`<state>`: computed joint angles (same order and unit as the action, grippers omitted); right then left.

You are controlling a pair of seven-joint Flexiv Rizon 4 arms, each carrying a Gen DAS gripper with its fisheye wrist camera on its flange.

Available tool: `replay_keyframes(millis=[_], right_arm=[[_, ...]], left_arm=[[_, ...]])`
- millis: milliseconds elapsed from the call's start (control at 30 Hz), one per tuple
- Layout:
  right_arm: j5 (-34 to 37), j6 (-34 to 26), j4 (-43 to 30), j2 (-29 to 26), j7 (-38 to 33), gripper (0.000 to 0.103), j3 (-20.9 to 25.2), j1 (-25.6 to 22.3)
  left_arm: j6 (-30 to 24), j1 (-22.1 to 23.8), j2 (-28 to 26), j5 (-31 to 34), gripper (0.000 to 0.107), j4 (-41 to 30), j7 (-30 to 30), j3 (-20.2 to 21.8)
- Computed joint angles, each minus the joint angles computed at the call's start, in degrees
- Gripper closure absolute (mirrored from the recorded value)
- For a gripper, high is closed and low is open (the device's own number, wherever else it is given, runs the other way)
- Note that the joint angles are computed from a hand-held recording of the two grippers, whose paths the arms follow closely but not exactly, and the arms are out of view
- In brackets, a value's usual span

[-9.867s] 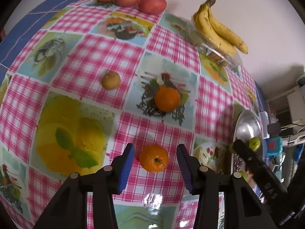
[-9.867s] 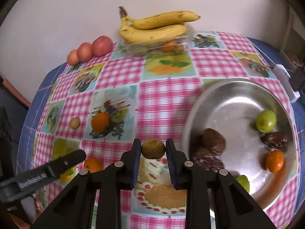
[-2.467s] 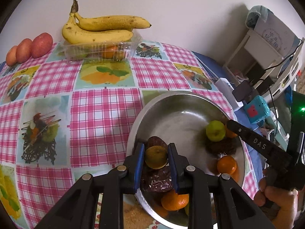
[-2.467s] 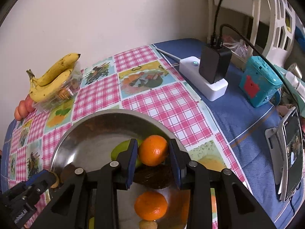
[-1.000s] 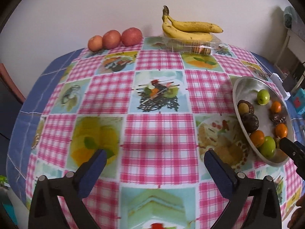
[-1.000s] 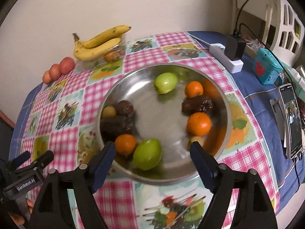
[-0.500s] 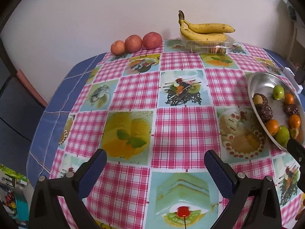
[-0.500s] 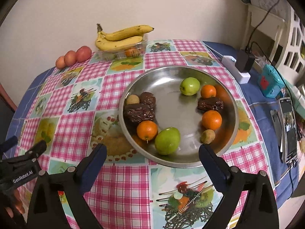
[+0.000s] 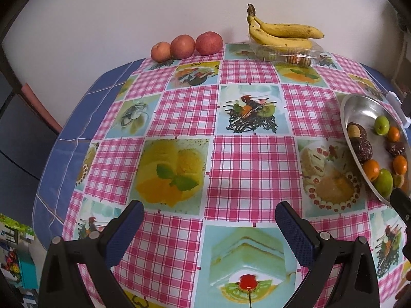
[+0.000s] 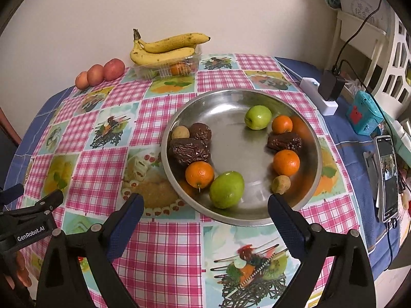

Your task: Organize fruits

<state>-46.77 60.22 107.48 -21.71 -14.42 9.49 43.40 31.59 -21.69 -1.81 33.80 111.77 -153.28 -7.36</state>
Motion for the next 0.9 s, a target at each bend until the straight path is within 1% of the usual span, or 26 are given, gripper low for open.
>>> replay_keyframes(millis=[900], right_arm=[[1.33,-0.96,-0.04,-0.22,-0.81,0.006,0.18,-0.14]], left_arm=[[1.46,0.86,0.44,-1.17,0.004,1.14,-0.88,0.18]])
